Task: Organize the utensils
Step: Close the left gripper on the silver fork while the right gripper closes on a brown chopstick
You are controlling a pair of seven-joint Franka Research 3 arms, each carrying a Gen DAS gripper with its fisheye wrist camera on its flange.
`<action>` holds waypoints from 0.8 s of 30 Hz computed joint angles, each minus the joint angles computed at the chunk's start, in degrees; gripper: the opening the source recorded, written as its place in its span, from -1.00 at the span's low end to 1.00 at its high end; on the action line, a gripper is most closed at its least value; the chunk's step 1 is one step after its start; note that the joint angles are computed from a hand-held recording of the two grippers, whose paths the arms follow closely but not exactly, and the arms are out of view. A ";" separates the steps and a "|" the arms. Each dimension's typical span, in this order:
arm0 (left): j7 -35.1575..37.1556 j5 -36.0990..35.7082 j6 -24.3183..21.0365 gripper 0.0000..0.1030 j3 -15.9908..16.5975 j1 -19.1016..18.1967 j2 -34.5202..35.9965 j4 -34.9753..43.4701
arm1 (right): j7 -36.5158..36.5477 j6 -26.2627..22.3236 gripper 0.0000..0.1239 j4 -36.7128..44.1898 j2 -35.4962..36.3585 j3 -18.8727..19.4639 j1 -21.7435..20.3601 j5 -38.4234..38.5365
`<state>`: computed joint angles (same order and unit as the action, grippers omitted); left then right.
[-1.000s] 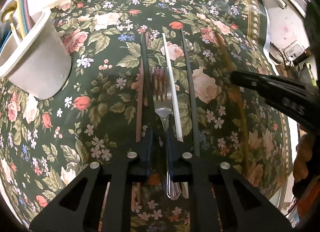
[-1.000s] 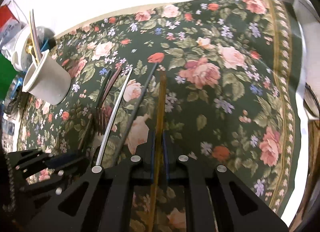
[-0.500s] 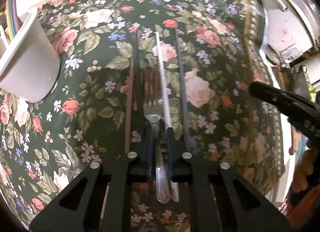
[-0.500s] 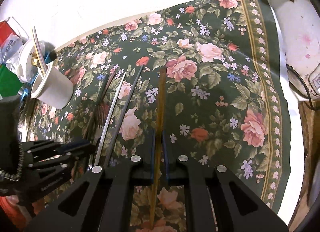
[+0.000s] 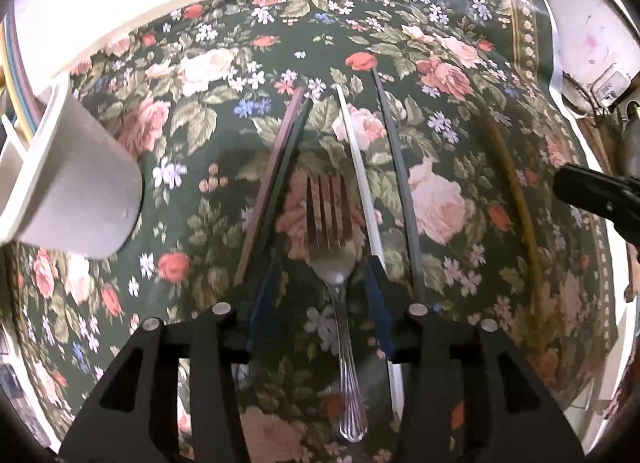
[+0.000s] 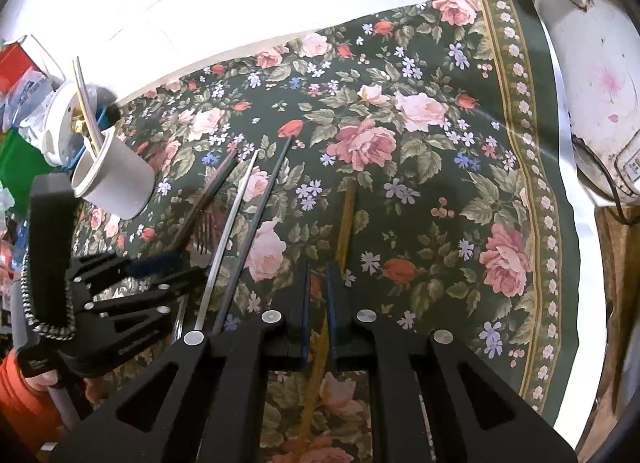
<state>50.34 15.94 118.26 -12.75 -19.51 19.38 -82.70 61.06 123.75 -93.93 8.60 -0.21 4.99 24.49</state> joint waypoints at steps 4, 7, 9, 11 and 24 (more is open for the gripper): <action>0.53 1.28 0.35 -0.13 0.38 -0.36 1.73 2.03 | -0.60 -0.35 -0.89 0.36 0.19 0.01 -0.11 0.47; 0.14 2.45 0.42 -0.13 0.86 -0.80 3.17 3.80 | 0.58 -0.34 -0.89 0.42 0.44 -0.19 0.07 -0.90; -0.19 3.14 0.72 -0.13 1.14 -1.01 3.55 4.22 | 1.39 -1.46 -0.89 1.05 1.12 -0.38 -0.16 -1.20; -0.45 3.73 1.38 -0.22 1.33 -1.15 3.83 4.41 | 3.01 -3.61 -0.89 2.66 2.49 -0.59 -0.48 -1.54; 0.86 2.70 4.60 -0.56 1.11 -0.46 3.53 3.22 | 10.74 -2.41 -0.55 6.00 6.84 -0.36 1.40 -7.86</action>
<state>51.20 18.64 122.86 -11.64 -19.98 22.91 -79.48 71.79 121.35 -87.93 15.43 -0.57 6.38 16.63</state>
